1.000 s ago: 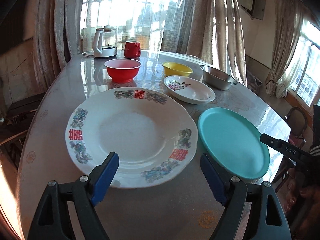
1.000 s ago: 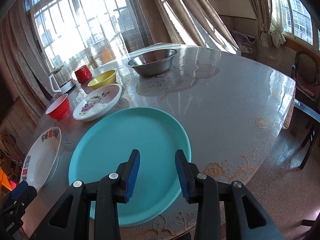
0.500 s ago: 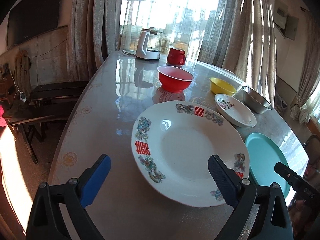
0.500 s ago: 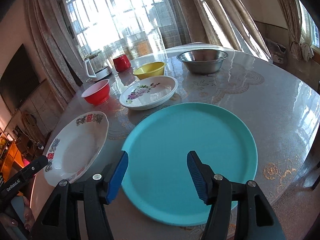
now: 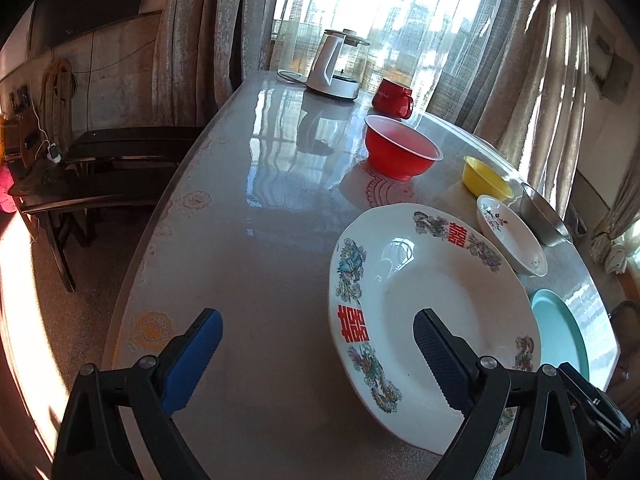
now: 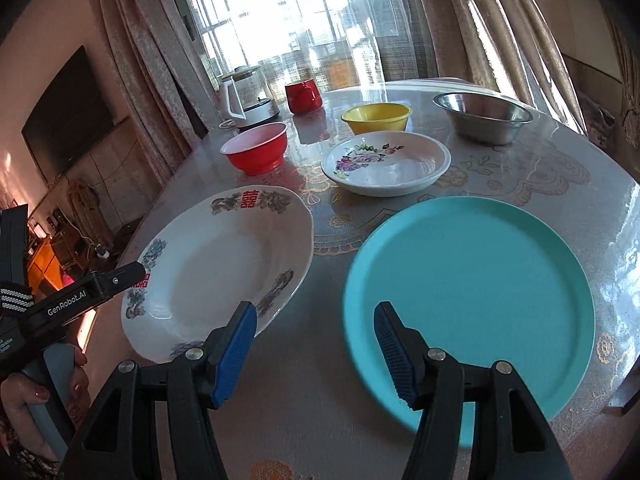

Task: Organize plates and bowls
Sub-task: 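Open both grippers and move them to the large white plate with red characters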

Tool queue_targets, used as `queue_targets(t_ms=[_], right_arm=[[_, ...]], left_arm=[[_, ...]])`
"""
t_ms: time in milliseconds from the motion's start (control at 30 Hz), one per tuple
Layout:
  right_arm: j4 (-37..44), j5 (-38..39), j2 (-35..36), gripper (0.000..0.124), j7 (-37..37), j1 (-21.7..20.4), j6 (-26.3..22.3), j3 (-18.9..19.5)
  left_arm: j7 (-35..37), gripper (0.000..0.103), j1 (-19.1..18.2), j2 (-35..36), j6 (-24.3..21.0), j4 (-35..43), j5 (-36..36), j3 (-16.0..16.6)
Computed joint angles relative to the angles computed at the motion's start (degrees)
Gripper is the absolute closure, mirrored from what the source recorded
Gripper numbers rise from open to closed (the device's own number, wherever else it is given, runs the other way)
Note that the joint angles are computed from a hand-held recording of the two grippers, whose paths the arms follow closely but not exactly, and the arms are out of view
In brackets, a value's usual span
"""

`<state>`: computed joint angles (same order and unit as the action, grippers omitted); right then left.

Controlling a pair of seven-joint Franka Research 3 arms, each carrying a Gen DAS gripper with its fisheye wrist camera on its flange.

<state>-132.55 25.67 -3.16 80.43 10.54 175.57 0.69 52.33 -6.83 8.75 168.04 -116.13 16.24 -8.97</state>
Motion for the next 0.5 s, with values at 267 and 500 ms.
queue_targets(t_ms=[267, 500], right_arm=[[3.1, -5.5, 3.0, 0.062, 5.1, -0.5, -1.1, 0.5], [5.4, -9.2, 5.0, 0.062, 8.5, -0.3, -2.0, 0.3]], left_arm=[[1.6, 0.007, 0.5, 1.7, 0.9, 1.5, 0.2, -0.4], [11.5, 0.009, 3.8, 3.6, 1.7, 2.5, -10.6, -4.6]])
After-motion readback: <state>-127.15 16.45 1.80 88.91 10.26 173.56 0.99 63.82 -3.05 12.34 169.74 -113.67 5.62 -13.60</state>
